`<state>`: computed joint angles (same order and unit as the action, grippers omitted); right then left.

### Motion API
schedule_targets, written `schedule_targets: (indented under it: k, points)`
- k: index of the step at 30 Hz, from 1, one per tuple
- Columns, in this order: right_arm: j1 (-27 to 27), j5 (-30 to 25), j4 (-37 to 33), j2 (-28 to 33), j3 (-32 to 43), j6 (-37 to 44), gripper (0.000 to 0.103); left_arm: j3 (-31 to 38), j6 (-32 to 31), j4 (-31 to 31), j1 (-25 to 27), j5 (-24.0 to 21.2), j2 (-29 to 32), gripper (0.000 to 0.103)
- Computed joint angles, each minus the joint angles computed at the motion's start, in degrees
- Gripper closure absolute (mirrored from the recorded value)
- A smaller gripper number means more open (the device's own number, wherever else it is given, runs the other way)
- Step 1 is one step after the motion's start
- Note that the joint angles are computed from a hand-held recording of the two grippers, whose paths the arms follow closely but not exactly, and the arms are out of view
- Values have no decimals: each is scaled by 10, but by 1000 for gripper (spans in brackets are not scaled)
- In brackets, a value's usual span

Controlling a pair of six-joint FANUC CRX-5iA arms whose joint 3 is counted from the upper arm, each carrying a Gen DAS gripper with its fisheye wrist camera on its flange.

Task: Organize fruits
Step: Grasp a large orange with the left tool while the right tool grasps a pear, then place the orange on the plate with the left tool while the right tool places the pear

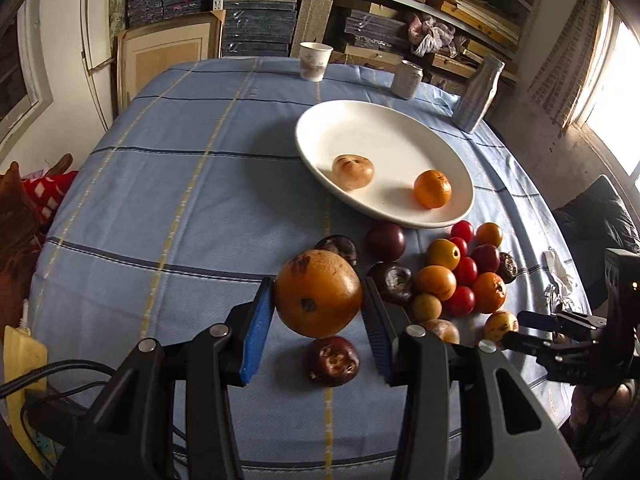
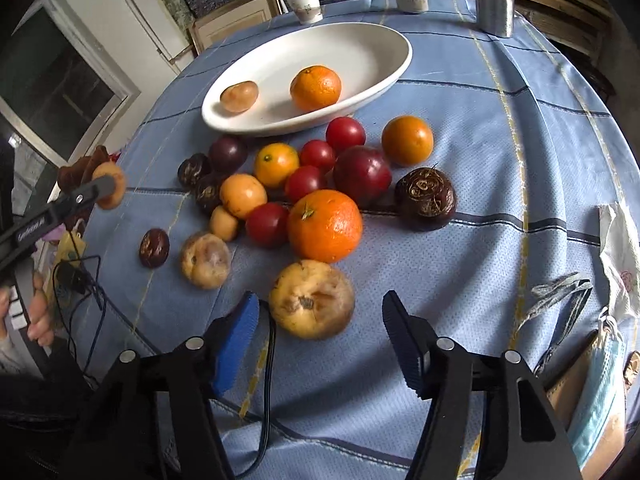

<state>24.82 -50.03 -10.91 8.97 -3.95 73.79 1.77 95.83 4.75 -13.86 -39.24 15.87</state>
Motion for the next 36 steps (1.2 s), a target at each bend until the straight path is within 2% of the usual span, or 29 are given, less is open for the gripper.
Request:
schedule_targets:
  k: [3,5,12,19,25,27,30,36]
  points:
    - [-9,-22,-30,20,21,13,52,-8,-2,-1,3,1,-8,60]
    - [-8,-15,-32,19,17,14,56,-13,-10,4,6,3,-11,60]
    - [-4,-5,-14,9,5,4,57,-8,-28,20,3,3,-1,60]
    - [-20,17,28,-19,-3,-20,57,38,-45,34,-3,-5,32,60]
    - [-47,33,54,9,54,-19,57,149,-55,26,-9,-20,101,60]
    - [-51,39,67,35,92,-17,57,201,-60,22,-11,-29,133,60]
    - [-53,41,77,79,145,-11,57,288,-57,13,-13,-59,190,60]
    - [-64,0,43,189,290,34,57,467,-46,4,-13,-145,311,60]
